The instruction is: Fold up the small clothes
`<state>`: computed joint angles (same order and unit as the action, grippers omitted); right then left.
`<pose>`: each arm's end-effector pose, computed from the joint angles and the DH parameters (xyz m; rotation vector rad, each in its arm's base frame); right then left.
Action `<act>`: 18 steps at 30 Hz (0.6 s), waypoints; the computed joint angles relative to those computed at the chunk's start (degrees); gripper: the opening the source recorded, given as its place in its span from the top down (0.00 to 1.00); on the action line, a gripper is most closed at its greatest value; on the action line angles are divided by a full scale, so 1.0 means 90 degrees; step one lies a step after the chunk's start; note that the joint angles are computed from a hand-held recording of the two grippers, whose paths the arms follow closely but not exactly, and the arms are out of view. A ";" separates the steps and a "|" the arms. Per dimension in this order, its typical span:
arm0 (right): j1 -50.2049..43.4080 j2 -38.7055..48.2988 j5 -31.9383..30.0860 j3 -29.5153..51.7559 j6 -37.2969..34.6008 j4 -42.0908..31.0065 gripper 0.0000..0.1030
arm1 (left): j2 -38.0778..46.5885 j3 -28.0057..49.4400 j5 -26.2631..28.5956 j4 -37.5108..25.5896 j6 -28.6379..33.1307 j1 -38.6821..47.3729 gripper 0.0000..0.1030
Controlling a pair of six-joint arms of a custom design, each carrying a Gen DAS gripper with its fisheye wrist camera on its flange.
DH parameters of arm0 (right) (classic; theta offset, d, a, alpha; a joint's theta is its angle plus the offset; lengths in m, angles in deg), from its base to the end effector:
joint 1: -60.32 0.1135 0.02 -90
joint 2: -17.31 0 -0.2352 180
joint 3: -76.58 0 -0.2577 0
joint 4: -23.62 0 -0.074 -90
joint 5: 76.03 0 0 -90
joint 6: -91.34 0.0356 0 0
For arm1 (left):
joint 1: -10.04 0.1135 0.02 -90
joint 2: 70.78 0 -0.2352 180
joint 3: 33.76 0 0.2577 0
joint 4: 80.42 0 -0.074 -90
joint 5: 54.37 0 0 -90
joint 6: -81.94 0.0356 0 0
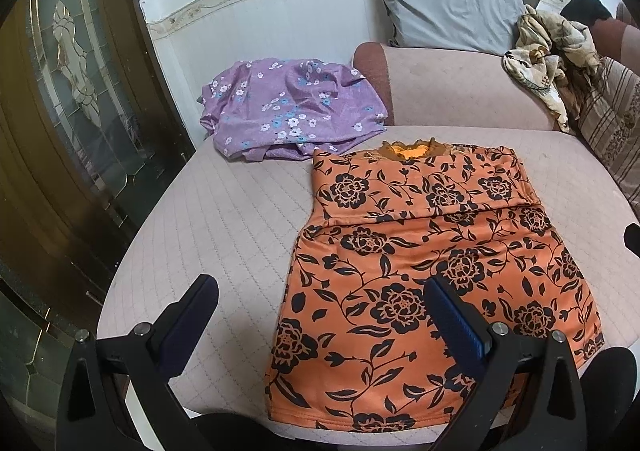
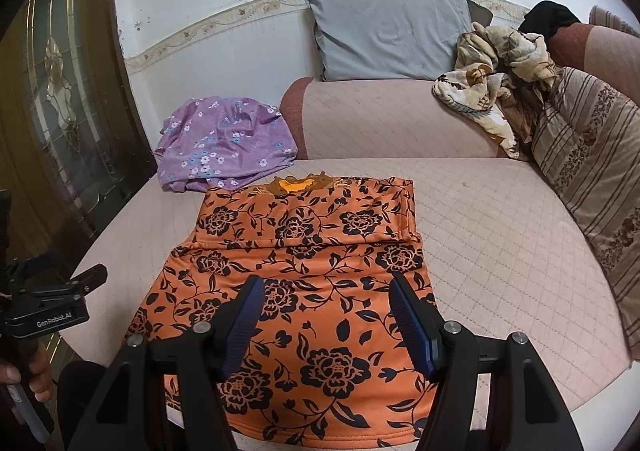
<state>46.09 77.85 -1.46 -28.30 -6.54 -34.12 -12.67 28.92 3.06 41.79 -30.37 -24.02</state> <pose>0.2279 -0.0480 0.3091 -0.0073 2.2934 0.1142 0.1888 -0.1045 0.2504 0.0133 2.3231 0.2323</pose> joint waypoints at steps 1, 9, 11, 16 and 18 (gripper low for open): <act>-0.0007 0.0002 0.0005 0.0016 -0.0003 -0.0022 0.34 | -0.0006 -0.0015 -0.0006 0.0004 -0.0006 -0.0024 0.01; -0.0671 0.0312 -0.0219 0.0065 -0.0217 -0.0193 0.34 | 0.0081 -0.0545 0.0214 0.0078 0.0027 0.0152 0.01; -0.1001 0.0464 -0.0245 0.0066 -0.0331 -0.0167 0.34 | 0.0066 -0.0746 0.0311 0.0160 0.0055 0.0298 0.01; -0.1830 0.1414 -0.0476 0.0417 -0.0550 -0.0366 0.34 | 0.0259 -0.1342 0.0434 0.0619 0.0385 0.0835 0.01; -0.2097 0.2043 -0.0546 0.0663 -0.0620 -0.0610 0.34 | 0.0390 -0.1579 0.0761 0.0875 0.0557 0.1322 0.01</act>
<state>27.22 96.24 -6.37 -22.33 -12.12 -39.61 -9.16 14.71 9.91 49.67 -25.36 -12.12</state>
